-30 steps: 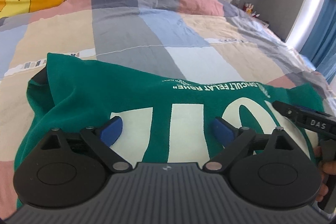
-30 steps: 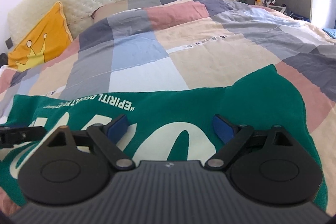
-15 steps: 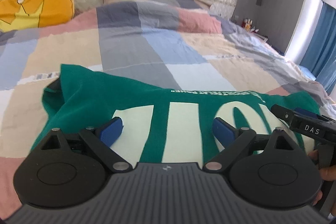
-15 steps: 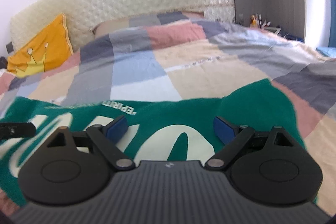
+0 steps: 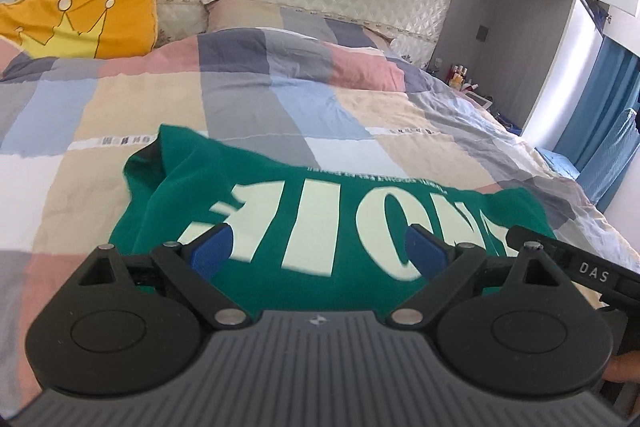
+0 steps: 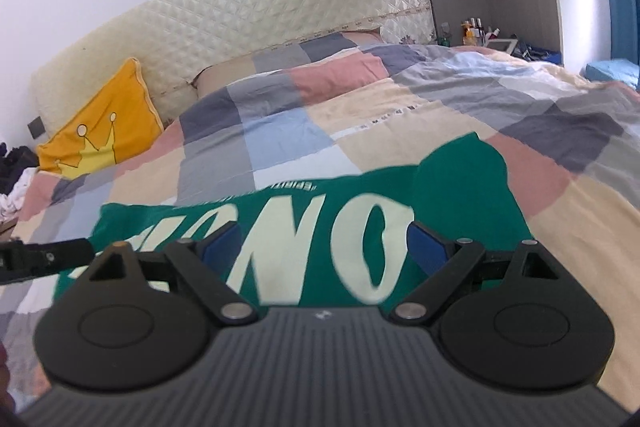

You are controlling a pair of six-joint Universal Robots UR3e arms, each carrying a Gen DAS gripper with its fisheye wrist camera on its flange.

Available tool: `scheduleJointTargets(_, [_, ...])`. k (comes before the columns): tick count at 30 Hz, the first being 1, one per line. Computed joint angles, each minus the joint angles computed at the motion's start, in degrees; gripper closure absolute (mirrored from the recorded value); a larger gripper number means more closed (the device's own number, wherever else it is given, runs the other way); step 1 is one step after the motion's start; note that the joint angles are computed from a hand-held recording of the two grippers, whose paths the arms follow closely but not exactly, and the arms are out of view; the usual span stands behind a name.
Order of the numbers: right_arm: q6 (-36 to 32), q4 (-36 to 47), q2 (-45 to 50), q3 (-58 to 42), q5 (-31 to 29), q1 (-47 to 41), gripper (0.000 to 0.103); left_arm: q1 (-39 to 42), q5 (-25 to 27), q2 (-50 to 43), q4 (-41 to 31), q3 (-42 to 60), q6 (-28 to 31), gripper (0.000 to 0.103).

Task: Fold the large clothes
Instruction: 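Close both grippers on the sides of the green hoodie bundle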

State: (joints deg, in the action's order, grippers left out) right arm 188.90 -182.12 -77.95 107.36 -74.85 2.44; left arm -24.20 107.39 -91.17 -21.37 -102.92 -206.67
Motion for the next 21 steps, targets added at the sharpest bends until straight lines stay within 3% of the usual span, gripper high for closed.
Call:
scheduleJointTargets(6, [3.03, 4.77, -7.06, 7.33, 4.85, -1.94, 0.012, -3.13, 2.74, 6.87, -3.87, -5.07, -4.84, 0.006])
scheduleJointTargets(11, [5.96, 2.89, -8.13, 10.09, 6.46, -2.08, 0.012, -4.12, 4.56, 8.66, -5.97, -7.06, -8.91, 0.004])
scheduleJointTargets(13, [6.94, 1.65, -7.67, 10.91, 10.18, -3.7, 0.012, -2.85, 2.81, 8.97, -6.04, -7.71, -10.01, 0.004])
scheduleJointTargets(16, [8.91, 5.2, -5.93, 10.51, 21.59, -8.77, 0.012, -0.31, -0.53, 9.3, -5.27, -8.98, -11.22, 0.004])
scheduleJointTargets(18, [11.65, 8.04, -5.35, 10.21, 22.94, -9.63, 0.0, -0.21, -0.41, 8.79, -4.97, -9.25, -12.3, 0.004])
scheduleJointTargets(21, [14.23, 8.94, -3.74, 9.95, 23.62, -10.17, 0.0, -2.13, 4.2, 6.67, -3.0, -9.21, -12.91, 0.004])
